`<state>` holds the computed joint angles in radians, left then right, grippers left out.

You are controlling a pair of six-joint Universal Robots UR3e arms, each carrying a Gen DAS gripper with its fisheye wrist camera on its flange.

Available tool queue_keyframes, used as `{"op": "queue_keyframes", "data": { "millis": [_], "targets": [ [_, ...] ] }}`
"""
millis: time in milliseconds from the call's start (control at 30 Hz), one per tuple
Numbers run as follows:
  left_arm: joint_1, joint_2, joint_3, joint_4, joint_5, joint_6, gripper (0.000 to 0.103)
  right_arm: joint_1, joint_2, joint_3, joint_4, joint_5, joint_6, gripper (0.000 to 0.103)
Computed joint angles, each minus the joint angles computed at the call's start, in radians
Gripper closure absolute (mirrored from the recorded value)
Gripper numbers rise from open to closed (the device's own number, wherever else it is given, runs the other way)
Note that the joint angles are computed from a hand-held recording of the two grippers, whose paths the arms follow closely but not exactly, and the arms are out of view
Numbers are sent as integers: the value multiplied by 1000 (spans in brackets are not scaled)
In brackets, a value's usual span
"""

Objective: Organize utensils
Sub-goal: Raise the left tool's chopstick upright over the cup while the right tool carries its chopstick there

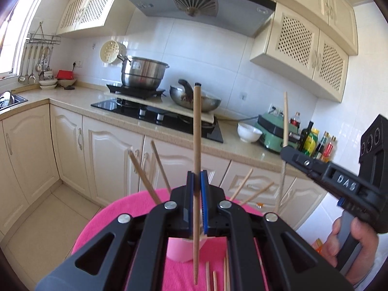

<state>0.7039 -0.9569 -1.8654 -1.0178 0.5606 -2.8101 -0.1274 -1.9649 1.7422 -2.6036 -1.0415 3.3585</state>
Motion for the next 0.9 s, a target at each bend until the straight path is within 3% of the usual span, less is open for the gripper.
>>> {"op": "queue_keyframes", "data": {
  "millis": [167, 333, 600, 900],
  "targets": [
    [-94, -118, -14, 317, 55, -189, 97, 43, 104, -13, -161, -23, -21, 96],
    [-192, -247, -1, 568, 149, -312, 97, 82, 204, -8, -324, -23, -77, 96],
    [-285, -371, 20, 736, 273, -391, 97, 98, 310, -15, -472, 1, -66, 96],
    [-334, -429, -25, 803, 347, -379, 97, 103, 377, -36, -536, 28, -53, 96]
  ]
}}
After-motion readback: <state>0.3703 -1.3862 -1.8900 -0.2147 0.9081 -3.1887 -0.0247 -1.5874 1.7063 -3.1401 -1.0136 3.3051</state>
